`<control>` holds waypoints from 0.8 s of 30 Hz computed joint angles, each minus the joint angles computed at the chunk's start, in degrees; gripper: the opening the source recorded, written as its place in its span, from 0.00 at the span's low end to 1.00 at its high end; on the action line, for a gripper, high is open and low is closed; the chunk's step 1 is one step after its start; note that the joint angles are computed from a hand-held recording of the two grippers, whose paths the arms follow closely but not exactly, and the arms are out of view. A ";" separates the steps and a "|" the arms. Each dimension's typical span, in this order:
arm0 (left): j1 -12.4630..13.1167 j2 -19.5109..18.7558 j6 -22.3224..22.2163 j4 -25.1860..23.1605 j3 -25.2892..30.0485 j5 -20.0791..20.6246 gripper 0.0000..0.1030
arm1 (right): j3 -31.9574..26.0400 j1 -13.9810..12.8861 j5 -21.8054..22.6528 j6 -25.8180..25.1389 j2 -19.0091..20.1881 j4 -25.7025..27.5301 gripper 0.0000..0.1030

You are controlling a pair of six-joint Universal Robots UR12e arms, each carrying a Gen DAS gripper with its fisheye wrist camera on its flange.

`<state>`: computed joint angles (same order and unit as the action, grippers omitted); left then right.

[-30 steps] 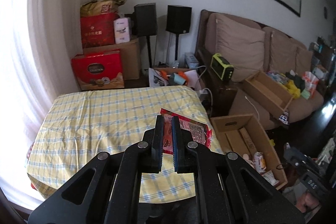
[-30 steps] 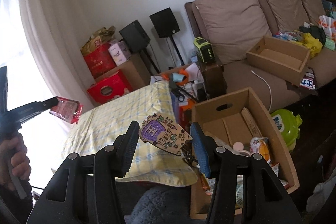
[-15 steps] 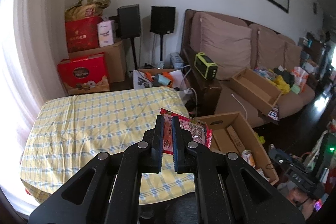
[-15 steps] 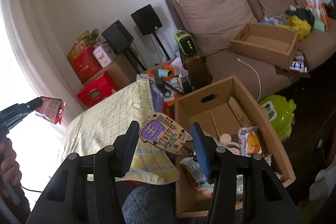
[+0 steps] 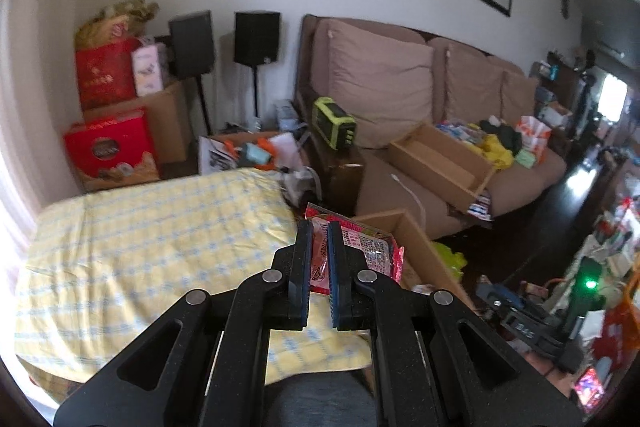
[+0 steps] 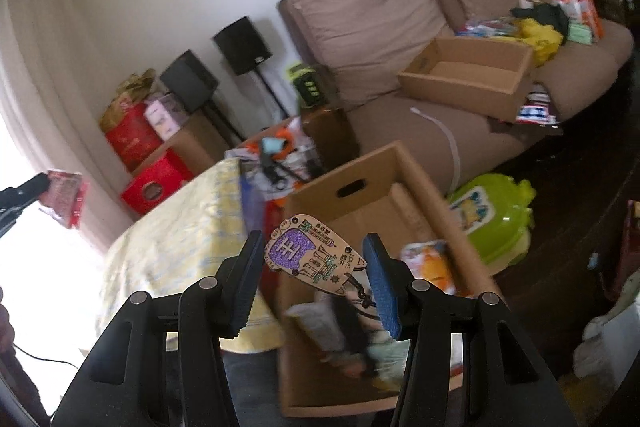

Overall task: Organize objects
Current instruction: 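Carry the pink packet and keychain over the cardboard box and lower them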

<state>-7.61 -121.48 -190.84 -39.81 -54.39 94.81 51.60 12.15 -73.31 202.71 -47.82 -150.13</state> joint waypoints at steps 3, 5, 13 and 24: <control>-0.57 -1.03 0.69 -1.03 1.29 -1.36 0.07 | 1.33 -0.83 -0.57 1.65 -0.44 0.10 0.50; -0.93 -1.61 0.92 -1.73 2.07 -2.19 0.07 | 1.93 -1.20 -0.79 2.11 -0.68 -0.06 0.50; -2.02 -4.26 2.26 -3.11 7.26 -4.40 0.07 | 3.09 -1.88 -1.45 2.05 -0.98 0.68 0.50; -3.01 -9.05 1.46 -7.41 14.86 -5.37 0.07 | 2.68 -2.23 -0.27 2.11 0.12 2.98 0.50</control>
